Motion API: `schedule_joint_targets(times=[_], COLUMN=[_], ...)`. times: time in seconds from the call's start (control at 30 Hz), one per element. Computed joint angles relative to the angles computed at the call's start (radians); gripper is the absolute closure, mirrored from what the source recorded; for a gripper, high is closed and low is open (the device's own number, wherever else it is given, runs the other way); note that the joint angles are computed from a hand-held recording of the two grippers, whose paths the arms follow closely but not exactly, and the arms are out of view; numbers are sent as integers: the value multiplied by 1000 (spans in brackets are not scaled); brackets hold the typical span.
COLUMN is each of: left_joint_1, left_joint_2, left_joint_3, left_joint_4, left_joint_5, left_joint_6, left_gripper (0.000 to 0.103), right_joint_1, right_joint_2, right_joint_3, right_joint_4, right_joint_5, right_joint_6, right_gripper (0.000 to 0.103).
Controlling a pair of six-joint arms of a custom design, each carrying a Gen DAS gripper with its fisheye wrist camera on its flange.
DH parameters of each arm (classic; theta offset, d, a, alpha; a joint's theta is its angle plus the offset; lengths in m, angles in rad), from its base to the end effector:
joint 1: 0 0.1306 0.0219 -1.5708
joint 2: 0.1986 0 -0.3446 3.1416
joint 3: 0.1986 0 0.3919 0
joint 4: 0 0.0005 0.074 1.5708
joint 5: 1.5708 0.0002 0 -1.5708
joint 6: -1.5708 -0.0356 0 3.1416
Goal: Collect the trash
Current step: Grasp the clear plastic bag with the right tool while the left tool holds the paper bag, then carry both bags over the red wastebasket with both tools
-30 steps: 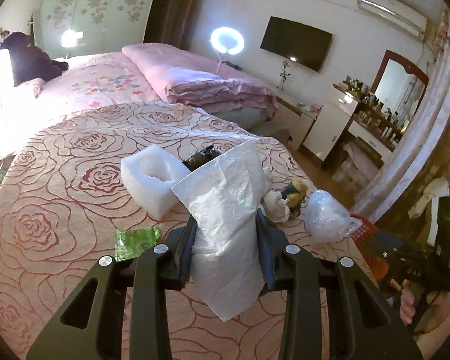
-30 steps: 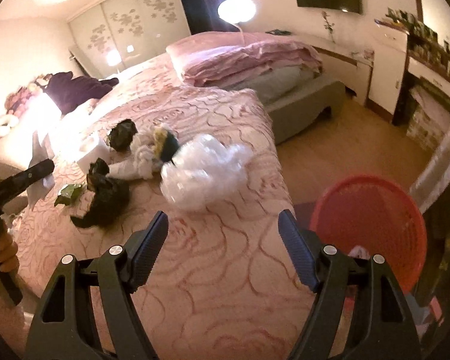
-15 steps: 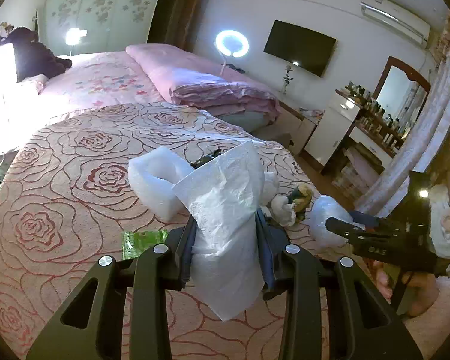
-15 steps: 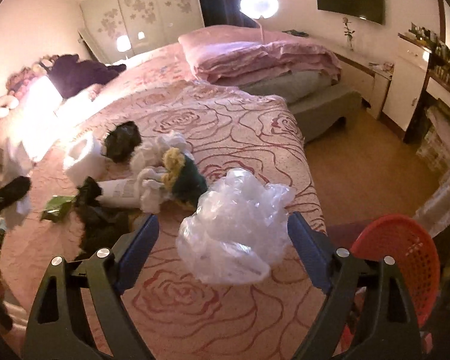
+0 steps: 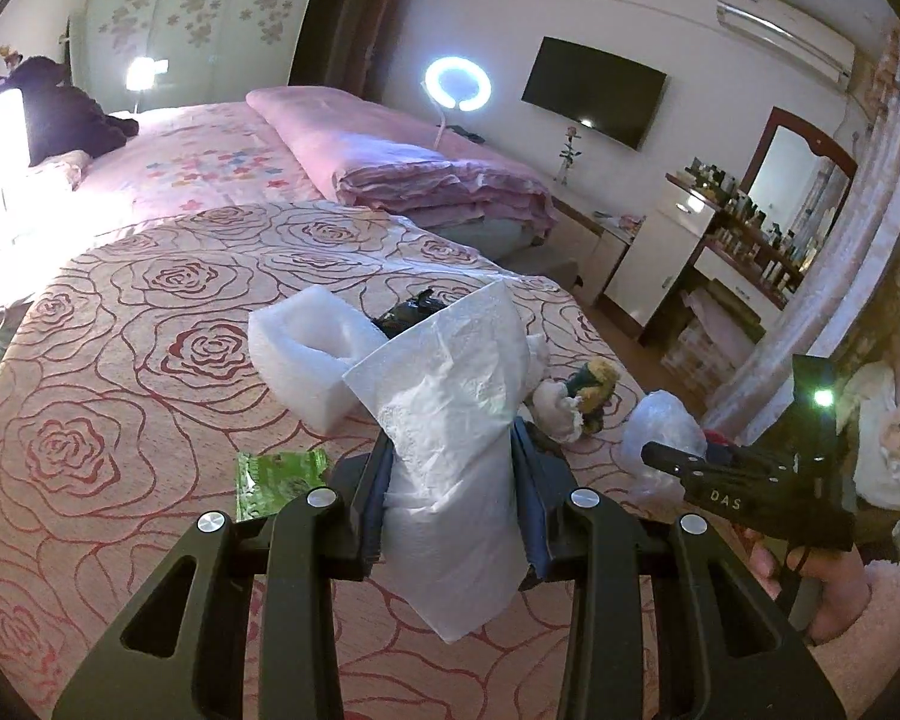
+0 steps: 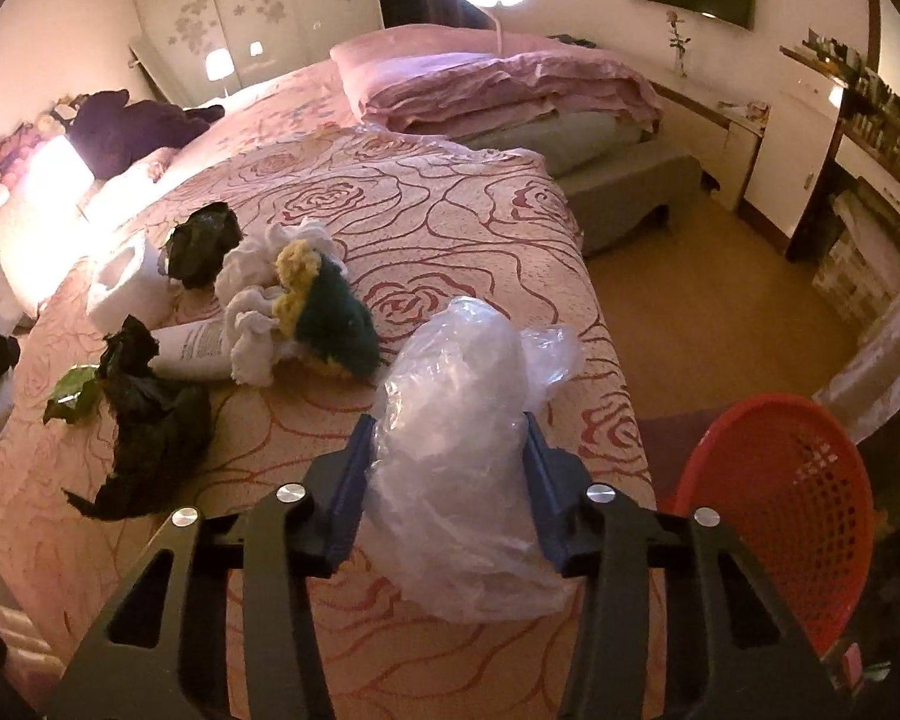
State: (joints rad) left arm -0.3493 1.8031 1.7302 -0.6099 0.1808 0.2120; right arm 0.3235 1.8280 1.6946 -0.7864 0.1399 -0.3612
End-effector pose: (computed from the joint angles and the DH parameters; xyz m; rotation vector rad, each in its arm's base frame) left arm 0.6001 -0.2259 0.3462 0.2553 2.2753 -0.5006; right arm 0.5972 0.1945 0.3009 0.1054 2.4794 0.1173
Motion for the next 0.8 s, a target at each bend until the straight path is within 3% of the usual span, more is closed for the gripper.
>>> schedule_joint_targets(times=[0.8], left_joint_1=[-57], left_joint_2=[-52], left_joint_3=[-46], left_joint_4=[16], left_joint_5=[27], left_joint_6=[-48], left_gripper=[69], right_joint_1=[50], right_joint_2=[-299], right_joint_3=[-302], right_joint_4=[127], right_joint_5=[89], right_joint_6=[-61], right_gripper=[60])
